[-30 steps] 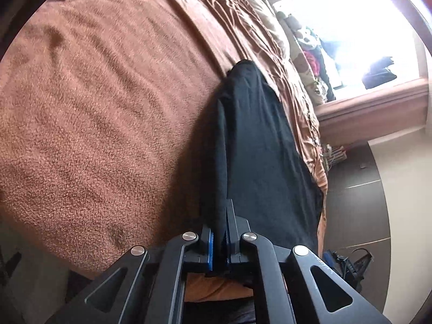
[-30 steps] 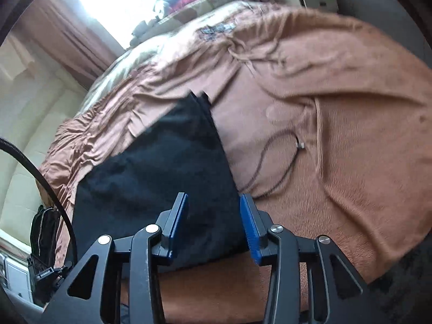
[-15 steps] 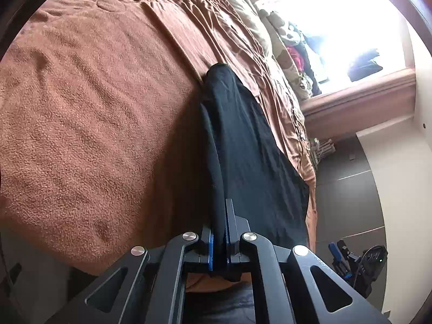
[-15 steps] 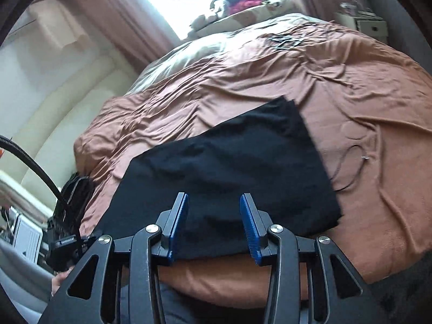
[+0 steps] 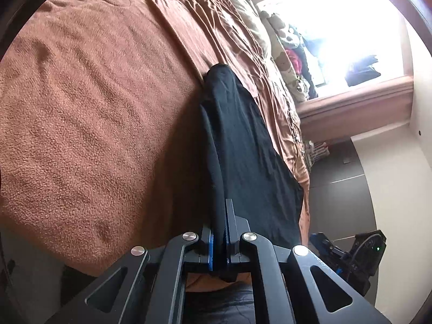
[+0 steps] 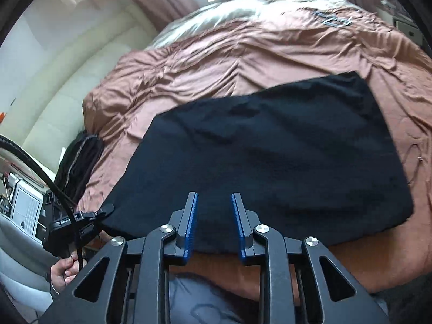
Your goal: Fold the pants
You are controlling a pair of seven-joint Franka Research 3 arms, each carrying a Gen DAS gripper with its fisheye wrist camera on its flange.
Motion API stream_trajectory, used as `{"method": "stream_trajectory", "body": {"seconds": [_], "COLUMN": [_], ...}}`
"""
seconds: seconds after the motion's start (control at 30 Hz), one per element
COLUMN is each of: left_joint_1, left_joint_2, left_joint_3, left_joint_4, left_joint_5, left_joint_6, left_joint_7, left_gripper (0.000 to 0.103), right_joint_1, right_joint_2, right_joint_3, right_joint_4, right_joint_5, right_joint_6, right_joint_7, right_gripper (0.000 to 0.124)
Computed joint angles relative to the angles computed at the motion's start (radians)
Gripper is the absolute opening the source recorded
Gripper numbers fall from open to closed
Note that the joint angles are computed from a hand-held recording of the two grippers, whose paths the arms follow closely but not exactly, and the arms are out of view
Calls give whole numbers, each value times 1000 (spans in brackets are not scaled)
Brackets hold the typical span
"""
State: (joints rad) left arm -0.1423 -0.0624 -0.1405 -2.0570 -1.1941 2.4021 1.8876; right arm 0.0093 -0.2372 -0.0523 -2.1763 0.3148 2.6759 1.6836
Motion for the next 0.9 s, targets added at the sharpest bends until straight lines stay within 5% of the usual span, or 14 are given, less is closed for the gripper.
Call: {"method": "stream_trajectory", "body": {"seconds": [0.53, 0.63, 0.9], "left_joint_1": [9, 10, 6], "left_joint_2": [7, -1, -22], "left_joint_3": [0, 2, 8], "left_joint_4": [-9, -23, -58], "left_joint_5": [-23, -29, -48], "left_joint_6": [-11, -10, -2], "left_joint_7": [-5, 1, -8], "left_gripper": [6, 6, 6], "right_joint_1": [-6, -25, -41], "right_joint_2": [318, 333, 387], "right_joint_3": [-19, -22, -35], "right_joint_4": [356, 375, 468], "right_joint_5": [-40, 46, 2], "right_joint_6": [-327, -413, -386], "right_joint_7": [24, 23, 35], "right_gripper": [10, 7, 6]}}
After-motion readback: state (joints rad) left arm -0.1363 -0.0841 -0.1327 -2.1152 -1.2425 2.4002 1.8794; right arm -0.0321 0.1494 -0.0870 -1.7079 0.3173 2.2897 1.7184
